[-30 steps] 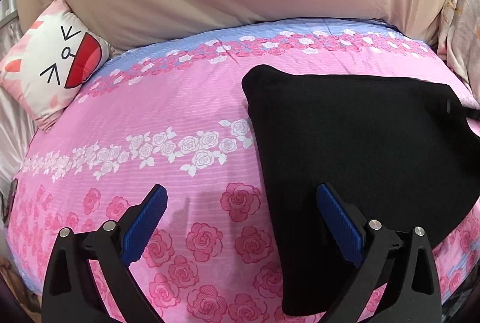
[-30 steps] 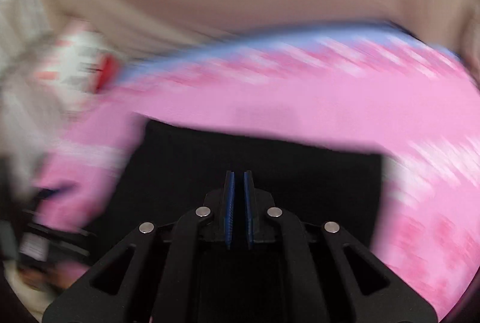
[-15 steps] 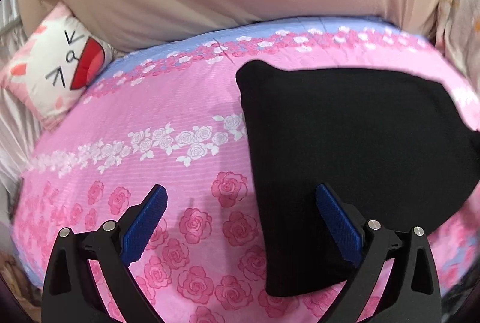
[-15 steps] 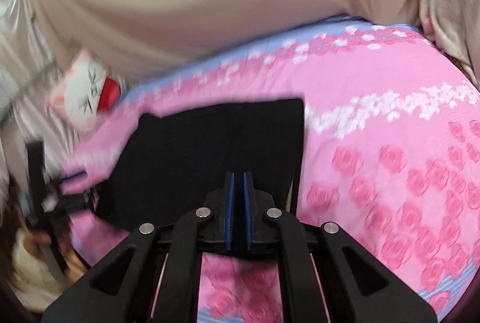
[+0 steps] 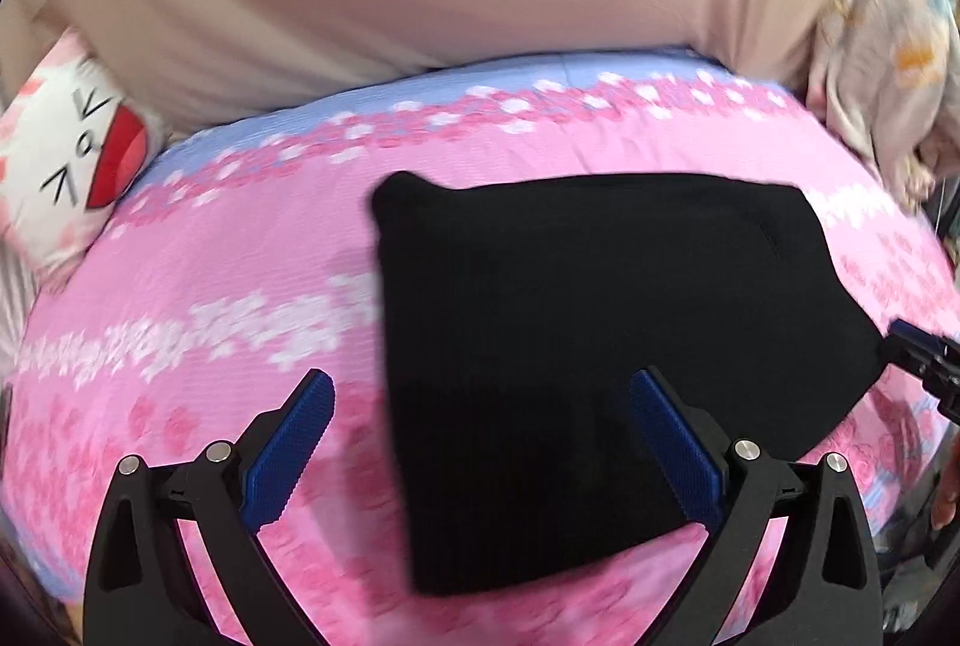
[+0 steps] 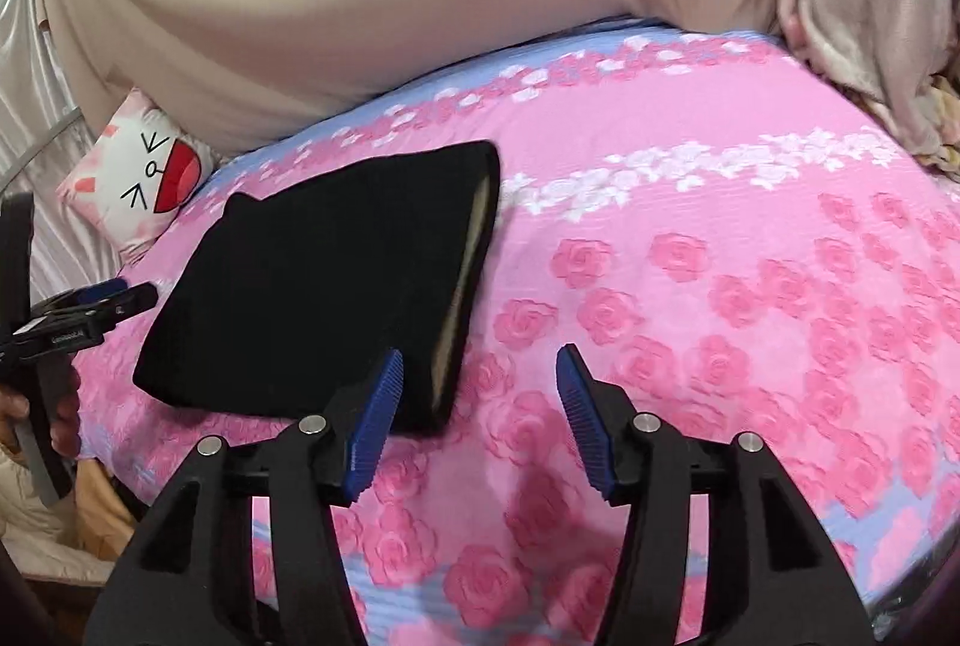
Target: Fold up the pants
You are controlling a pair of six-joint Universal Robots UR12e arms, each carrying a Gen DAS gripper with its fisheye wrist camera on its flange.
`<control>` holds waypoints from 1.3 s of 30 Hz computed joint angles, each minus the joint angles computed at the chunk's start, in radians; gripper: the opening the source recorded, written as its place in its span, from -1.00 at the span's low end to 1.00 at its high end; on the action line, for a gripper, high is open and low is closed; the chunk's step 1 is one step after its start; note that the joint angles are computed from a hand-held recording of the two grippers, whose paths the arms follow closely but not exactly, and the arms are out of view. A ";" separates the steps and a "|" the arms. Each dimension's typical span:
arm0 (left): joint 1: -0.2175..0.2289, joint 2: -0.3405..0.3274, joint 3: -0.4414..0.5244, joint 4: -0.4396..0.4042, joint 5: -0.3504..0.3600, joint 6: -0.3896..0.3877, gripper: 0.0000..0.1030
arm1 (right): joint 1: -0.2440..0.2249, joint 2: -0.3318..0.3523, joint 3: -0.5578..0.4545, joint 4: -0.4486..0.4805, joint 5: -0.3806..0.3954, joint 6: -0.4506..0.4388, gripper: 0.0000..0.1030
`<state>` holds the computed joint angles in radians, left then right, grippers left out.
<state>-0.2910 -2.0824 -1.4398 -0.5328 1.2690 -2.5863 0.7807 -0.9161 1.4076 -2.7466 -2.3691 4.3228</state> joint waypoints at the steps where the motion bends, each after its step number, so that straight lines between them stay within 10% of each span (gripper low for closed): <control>1: -0.014 -0.007 0.002 0.015 0.030 0.003 0.90 | -0.008 0.004 0.004 -0.052 0.019 -0.044 0.02; 7: -0.072 -0.042 0.025 0.033 0.152 0.001 0.90 | -0.082 0.027 0.005 -0.514 0.423 -0.334 0.02; 12: -0.092 -0.064 0.039 0.044 0.218 -0.007 0.90 | -0.075 -0.016 0.074 -0.476 0.242 -0.289 0.01; 16: -0.095 -0.064 0.029 0.069 0.233 0.000 0.90 | -0.075 -0.088 0.144 -0.102 0.069 -0.086 -0.18; 20: -0.097 -0.066 0.033 0.064 0.246 -0.003 0.90 | -0.093 -0.072 0.113 -0.017 0.127 -0.174 -0.21; 27: -0.107 -0.068 0.043 0.064 0.316 -0.025 0.90 | -0.115 -0.009 0.011 -0.170 0.291 -0.501 -0.21; 39: -0.112 -0.086 0.073 0.050 0.383 -0.058 0.90 | -0.184 -0.002 0.043 -0.345 0.632 -0.514 -0.19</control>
<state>-0.4025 -2.1687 -1.3666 -0.4831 1.6515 -2.6441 0.5962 -0.9181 1.4503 -3.0919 -1.7368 3.8092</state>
